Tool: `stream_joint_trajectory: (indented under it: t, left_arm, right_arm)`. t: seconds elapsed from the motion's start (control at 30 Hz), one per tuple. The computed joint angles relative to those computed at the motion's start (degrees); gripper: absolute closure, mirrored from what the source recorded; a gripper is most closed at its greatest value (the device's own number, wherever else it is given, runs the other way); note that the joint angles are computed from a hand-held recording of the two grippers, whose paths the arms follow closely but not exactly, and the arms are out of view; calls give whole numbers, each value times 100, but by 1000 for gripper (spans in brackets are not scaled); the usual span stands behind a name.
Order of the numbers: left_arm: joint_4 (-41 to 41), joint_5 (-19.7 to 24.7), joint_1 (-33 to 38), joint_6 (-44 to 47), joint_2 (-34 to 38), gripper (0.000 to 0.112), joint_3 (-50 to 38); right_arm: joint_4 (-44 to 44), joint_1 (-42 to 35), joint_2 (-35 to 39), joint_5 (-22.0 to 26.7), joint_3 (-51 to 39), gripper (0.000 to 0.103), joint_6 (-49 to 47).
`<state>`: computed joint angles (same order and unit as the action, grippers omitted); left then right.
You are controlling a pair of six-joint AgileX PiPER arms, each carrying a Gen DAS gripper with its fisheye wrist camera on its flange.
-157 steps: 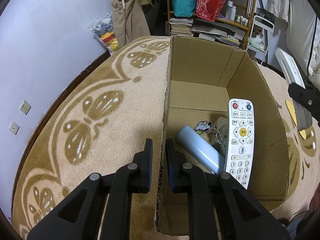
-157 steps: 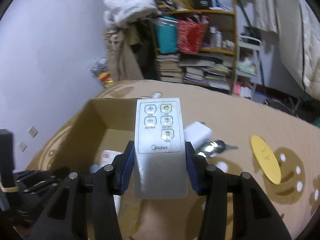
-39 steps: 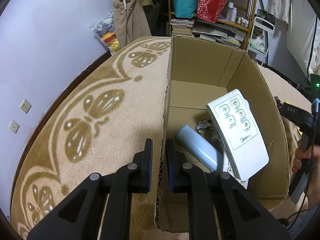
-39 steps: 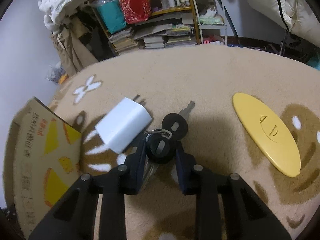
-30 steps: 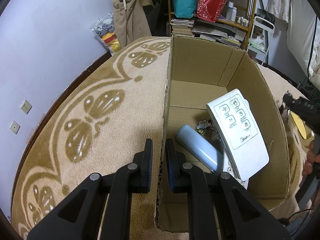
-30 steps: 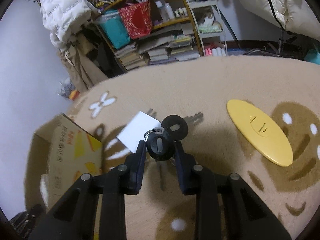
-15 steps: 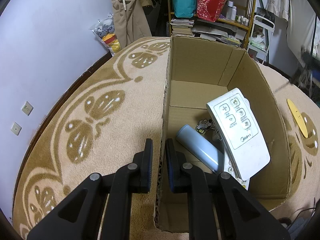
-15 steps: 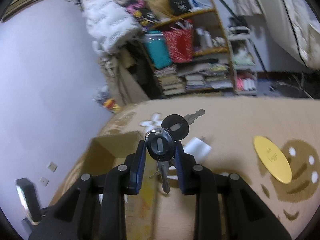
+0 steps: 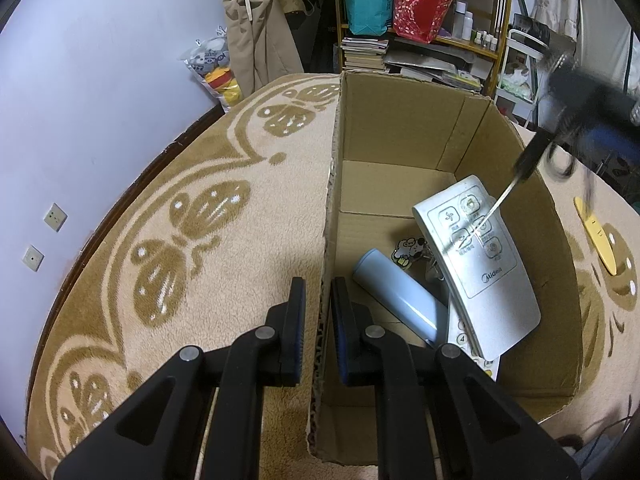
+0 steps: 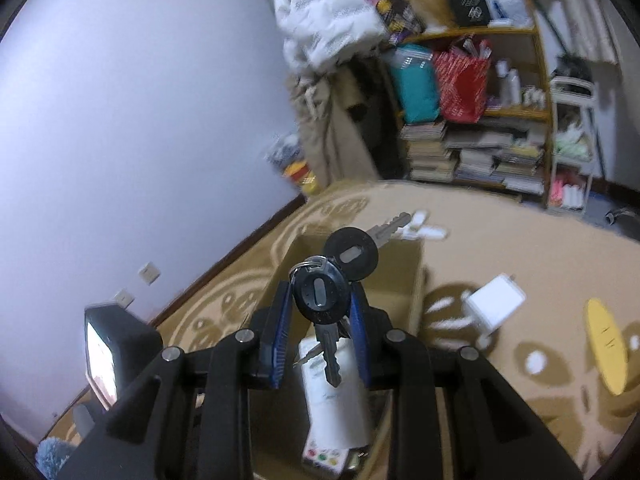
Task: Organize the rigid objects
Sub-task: 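Carry the keys into the box and open the right gripper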
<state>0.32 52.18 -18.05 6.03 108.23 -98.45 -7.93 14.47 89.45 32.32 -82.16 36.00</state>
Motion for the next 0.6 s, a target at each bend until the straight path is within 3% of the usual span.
stream_joint_trajectory:
  t: [0.17, 0.4, 0.43, 0.47, 0.53, 0.6]
  left_arm:
    - [-62, 14, 50, 65, 33, 99, -41]
    - [-127, 7, 105, 145, 39, 99, -44]
    - [-163, 21, 140, 193, 60, 99, -76]
    - [-132, 19, 105, 146, 43, 99, -55]
    - [-143, 18, 112, 157, 46, 99, -56]
    - [-132, 10, 101, 146, 37, 99, -43]
  right_arm:
    - [841, -50, 279, 122, 18, 73, -737]
    - [756, -76, 257, 77, 85, 71, -511]
    - [678, -79, 223, 101, 86, 62, -446]
    - [541, -56, 232, 142, 36, 46, -314]
    - [232, -22, 173, 152, 42, 37, -32]
    - [154, -50, 160, 198, -1, 35, 27]
